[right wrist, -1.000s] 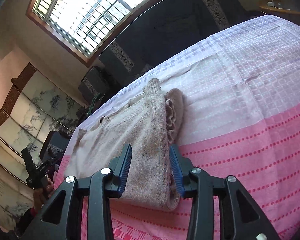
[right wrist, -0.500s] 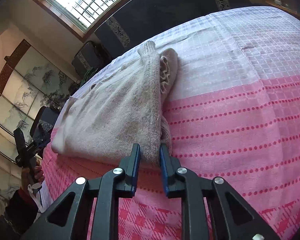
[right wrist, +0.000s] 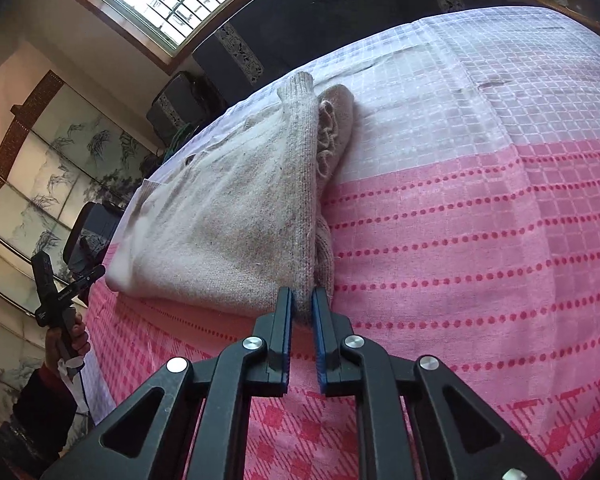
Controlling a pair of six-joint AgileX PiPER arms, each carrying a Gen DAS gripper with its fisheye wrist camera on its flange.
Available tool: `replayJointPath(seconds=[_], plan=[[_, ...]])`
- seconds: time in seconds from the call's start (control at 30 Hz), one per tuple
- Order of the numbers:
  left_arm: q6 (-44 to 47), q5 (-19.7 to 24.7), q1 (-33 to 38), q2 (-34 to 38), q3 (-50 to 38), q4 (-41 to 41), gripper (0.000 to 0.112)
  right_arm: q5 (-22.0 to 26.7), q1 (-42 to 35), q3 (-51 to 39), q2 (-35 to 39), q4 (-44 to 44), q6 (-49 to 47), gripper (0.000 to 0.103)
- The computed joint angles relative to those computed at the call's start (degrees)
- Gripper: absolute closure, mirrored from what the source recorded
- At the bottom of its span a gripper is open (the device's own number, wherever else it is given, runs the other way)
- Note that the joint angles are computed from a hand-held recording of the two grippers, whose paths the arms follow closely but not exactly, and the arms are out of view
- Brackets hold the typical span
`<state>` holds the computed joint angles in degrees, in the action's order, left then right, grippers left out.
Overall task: Fold small clothes
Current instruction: 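Grasp the folded cardigan edge with the right tool, then grasp the cardigan side with the left tool and lift it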
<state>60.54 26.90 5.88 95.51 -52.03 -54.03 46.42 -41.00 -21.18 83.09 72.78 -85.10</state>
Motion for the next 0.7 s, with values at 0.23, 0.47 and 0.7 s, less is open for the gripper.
replayJointPath(seconds=[0.23, 0.47, 0.7], plan=[[1.4, 5.2, 2.5, 4.6, -1.9, -2.6, 0.083, 0.8, -1.1, 2.7, -0.5, 5.2, -6.1, 0.090], [1.9, 6.5, 5.3, 5.6, -1.2, -2.4, 0.104, -0.5, 0.0, 2.9, 0.1, 6.6, -6.8, 0.090], [3.2, 6.9, 5.7, 4.0, 0.6, -0.5, 0.104, 2.7, -3.3, 2.3, 4.0, 6.9, -9.4, 0.090]])
